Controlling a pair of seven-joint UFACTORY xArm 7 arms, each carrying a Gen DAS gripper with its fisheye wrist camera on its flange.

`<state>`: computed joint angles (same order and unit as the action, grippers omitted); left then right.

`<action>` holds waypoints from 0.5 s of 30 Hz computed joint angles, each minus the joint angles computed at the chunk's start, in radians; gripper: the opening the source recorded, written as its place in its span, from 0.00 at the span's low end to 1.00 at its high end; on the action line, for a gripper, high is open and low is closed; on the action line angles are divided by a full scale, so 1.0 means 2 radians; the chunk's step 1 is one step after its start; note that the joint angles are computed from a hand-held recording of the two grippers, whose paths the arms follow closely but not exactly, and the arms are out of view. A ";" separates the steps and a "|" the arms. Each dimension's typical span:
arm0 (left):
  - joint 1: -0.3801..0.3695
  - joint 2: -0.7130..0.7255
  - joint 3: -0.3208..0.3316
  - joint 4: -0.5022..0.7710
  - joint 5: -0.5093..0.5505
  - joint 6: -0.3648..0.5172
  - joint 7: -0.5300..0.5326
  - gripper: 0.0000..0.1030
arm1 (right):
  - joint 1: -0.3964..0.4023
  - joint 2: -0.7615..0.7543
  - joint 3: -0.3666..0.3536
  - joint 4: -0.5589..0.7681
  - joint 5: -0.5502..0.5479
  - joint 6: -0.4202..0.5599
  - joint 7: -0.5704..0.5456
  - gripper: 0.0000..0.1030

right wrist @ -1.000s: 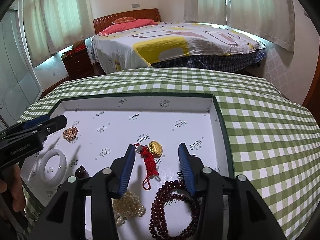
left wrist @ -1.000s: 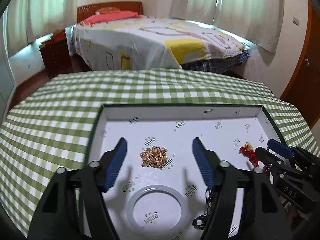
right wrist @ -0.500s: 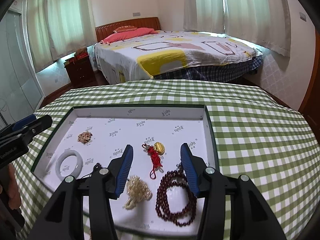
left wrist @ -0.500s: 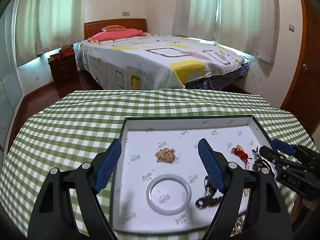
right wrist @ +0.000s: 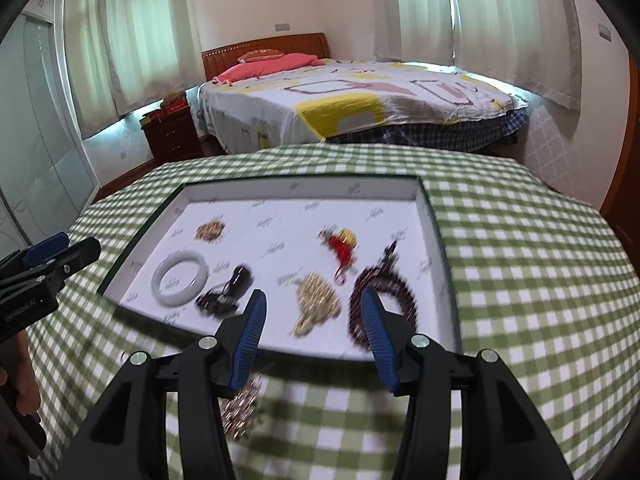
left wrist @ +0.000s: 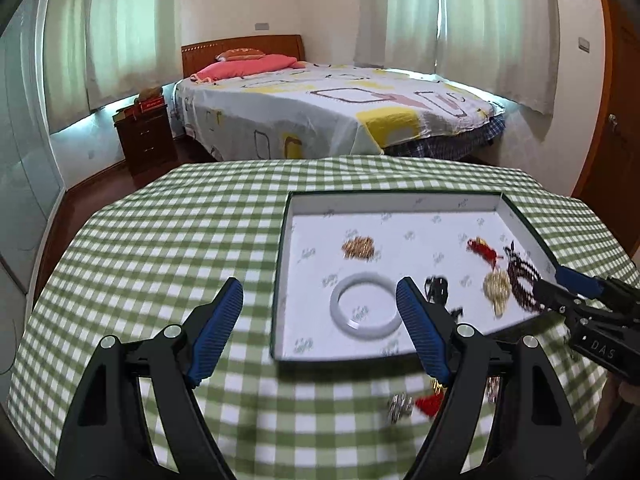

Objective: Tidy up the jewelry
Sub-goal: 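Withdraw both open tools up and out of the tray, then grasp the pearl-studded gold brooch with the right tool while the left tool approaches the silver charm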

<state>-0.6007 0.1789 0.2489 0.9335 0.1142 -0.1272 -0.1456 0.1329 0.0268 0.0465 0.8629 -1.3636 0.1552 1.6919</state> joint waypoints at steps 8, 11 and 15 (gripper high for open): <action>-0.078 -0.030 0.095 -0.053 0.016 0.000 -0.016 0.75 | 0.017 0.012 0.008 -0.010 0.003 -0.010 0.009 0.48; -0.108 -0.036 0.136 -0.065 0.038 0.002 -0.030 0.75 | 0.024 0.019 0.007 -0.011 0.016 -0.014 -0.001 0.48; -0.092 -0.038 0.132 -0.070 0.059 0.005 -0.050 0.75 | 0.035 0.032 0.004 -0.008 0.048 -0.017 -0.033 0.48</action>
